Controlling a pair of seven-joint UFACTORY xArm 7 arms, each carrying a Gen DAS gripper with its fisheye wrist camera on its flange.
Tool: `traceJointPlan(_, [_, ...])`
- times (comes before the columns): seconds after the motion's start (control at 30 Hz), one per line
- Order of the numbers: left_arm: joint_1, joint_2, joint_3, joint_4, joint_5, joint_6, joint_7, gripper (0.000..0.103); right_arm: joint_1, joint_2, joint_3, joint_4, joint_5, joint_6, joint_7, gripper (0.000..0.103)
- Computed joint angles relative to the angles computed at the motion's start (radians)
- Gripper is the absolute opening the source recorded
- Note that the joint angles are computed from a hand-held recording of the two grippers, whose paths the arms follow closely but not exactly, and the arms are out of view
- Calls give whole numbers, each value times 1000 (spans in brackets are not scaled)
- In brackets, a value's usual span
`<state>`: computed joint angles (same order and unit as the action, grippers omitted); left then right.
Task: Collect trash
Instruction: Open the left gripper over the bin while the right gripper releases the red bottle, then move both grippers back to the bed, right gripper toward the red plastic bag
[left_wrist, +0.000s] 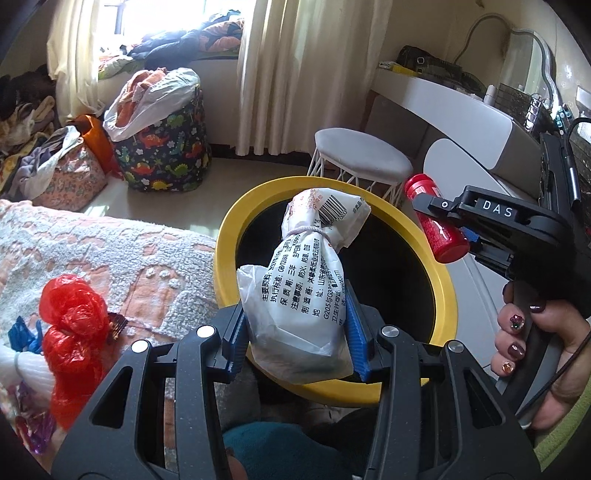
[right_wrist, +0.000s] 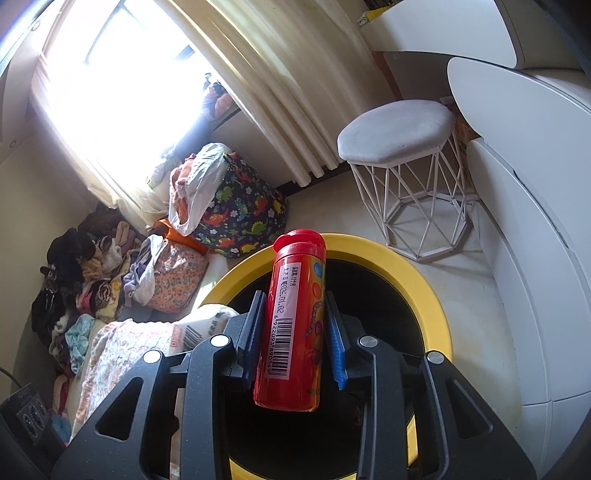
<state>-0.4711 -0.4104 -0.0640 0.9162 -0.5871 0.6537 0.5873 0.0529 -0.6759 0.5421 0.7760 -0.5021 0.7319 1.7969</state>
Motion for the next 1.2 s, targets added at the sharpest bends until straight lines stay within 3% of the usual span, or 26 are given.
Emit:
traceJointPlan(0.23, [-22, 11, 12, -3, -53, 13, 58, 41, 6, 11, -14, -14, 5, -38, 11, 31])
traceJointPlan(0.3, [-22, 11, 12, -5, -65, 13, 68, 51, 9, 12, -17, -17, 10, -46, 10, 33])
traceJointPlan(0.33, [-23, 8, 14, -9, -75, 11, 74, 55, 8, 14, -15, -13, 11, -41, 8, 41])
traceJointPlan(0.4, [-21, -1, 15, -19, -92, -8, 79, 72, 3, 18, -8, -4, 8, -30, 9, 52])
traceJointPlan(0.5, [-26, -21, 27, -32, -127, -30, 91, 87, -1, 31, 1, 17, -2, -6, 3, 58])
traceJointPlan(0.57, [-20, -35, 25, -40, -127, -54, 81, 91, -2, 43, 8, 33, -11, 13, -3, 61])
traceJointPlan(1.2, [29, -138, 81, -82, 6, -134, -63, 92, 36, 158, 27, 152, -151, 48, -16, 69])
